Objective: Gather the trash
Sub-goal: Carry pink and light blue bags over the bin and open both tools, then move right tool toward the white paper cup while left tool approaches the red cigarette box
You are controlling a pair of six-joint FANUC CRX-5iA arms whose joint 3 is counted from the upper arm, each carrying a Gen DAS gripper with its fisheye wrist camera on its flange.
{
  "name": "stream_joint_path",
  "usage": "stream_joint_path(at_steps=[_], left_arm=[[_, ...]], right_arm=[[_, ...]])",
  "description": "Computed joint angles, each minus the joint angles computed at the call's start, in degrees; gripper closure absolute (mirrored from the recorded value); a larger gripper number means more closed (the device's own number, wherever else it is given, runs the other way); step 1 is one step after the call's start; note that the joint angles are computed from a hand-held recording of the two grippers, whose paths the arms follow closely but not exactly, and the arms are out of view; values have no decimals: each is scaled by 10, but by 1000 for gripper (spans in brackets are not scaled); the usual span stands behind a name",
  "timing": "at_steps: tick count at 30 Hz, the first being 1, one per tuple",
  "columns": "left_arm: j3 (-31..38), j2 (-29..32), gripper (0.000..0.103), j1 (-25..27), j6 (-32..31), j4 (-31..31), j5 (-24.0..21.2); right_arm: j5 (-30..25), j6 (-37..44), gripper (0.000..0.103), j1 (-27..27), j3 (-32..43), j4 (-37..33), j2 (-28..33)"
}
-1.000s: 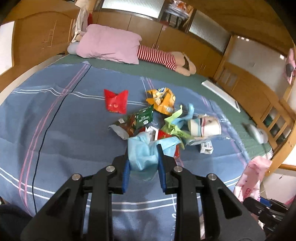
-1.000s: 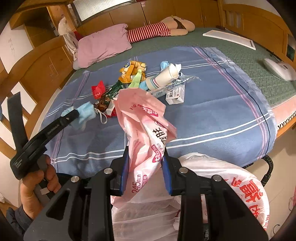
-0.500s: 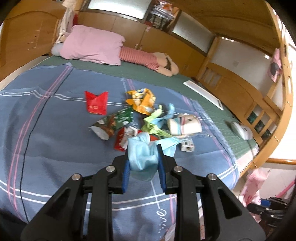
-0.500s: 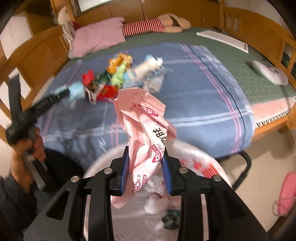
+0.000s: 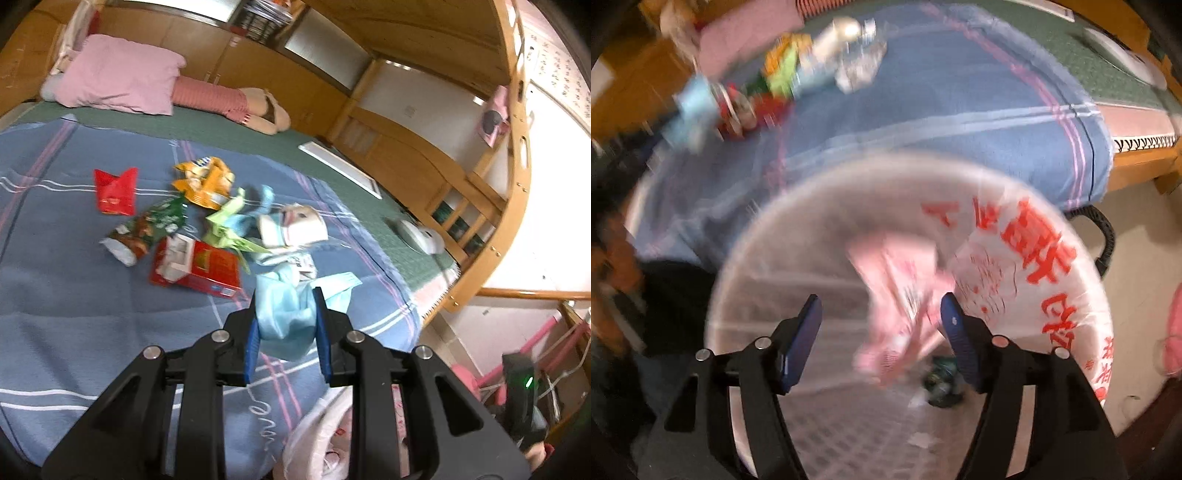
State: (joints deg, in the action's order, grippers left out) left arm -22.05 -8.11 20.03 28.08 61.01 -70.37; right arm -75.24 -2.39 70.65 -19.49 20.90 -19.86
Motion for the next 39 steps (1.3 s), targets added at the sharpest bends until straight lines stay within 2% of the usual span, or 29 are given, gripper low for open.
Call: stream_joint_path(at_steps=[2, 4, 7, 9, 13, 15, 17, 18, 19, 20, 21, 22, 25, 29, 30, 33, 35, 38, 39], left_arm=[[4, 7, 77, -2, -6, 1, -18], [8, 15, 77, -4, -18, 6, -46], [20, 33, 77, -11, -50, 5, -109], [33, 46, 77, -21, -84, -7, -166], [50, 44, 77, -50, -156, -59, -232], [65, 44, 76, -74, -186, -110, -259], [79, 45, 73, -100, -206, -166, -279], [81, 39, 64, -112, -215, -190, -275], [80, 32, 50, -118, -220, -203, -267], [77, 26, 42, -123, -224, -213, -259], [72, 19, 26, -123, -223, -212, -245], [69, 16, 19, -120, -219, -204, -236], [54, 13, 10, -95, -172, -149, -189], [16, -23, 10, -76, -54, -111, -15], [4, -36, 10, -70, -15, -107, 46], [-7, -45, 9, -57, 57, -102, 129], [-5, -52, 9, -51, 132, -138, 199], [16, -51, 6, -46, 253, -224, 258], [27, -45, 6, -44, 288, -248, 263]], right_arm=[[1, -76, 37, 27, -32, 83, -33], [-27, -136, 35, 47, -46, 148, -51], [-61, -195, 35, 69, -62, 212, -72], [-85, -215, 35, 80, -66, 242, -77], [-119, -214, 35, 86, -60, 264, -69], [-121, -217, 35, 87, -61, 266, -71], [-116, -221, 34, 83, -61, 259, -71], [-115, -226, 34, 84, -64, 256, -74], [-110, -228, 34, 82, -65, 252, -75], [-109, -231, 34, 83, -65, 249, -75], [-104, -230, 34, 80, -65, 245, -74], [-100, -228, 34, 77, -65, 244, -73], [-96, -221, 34, 75, -60, 243, -67], [-85, -207, 34, 66, -53, 240, -55], [-82, -202, 33, 62, -50, 238, -50], [-67, -188, 32, 53, -43, 231, -38], [-58, -172, 32, 42, -34, 221, -25], [-32, -142, 31, 22, -20, 200, -6], [-21, -130, 31, 14, -14, 192, 1]])
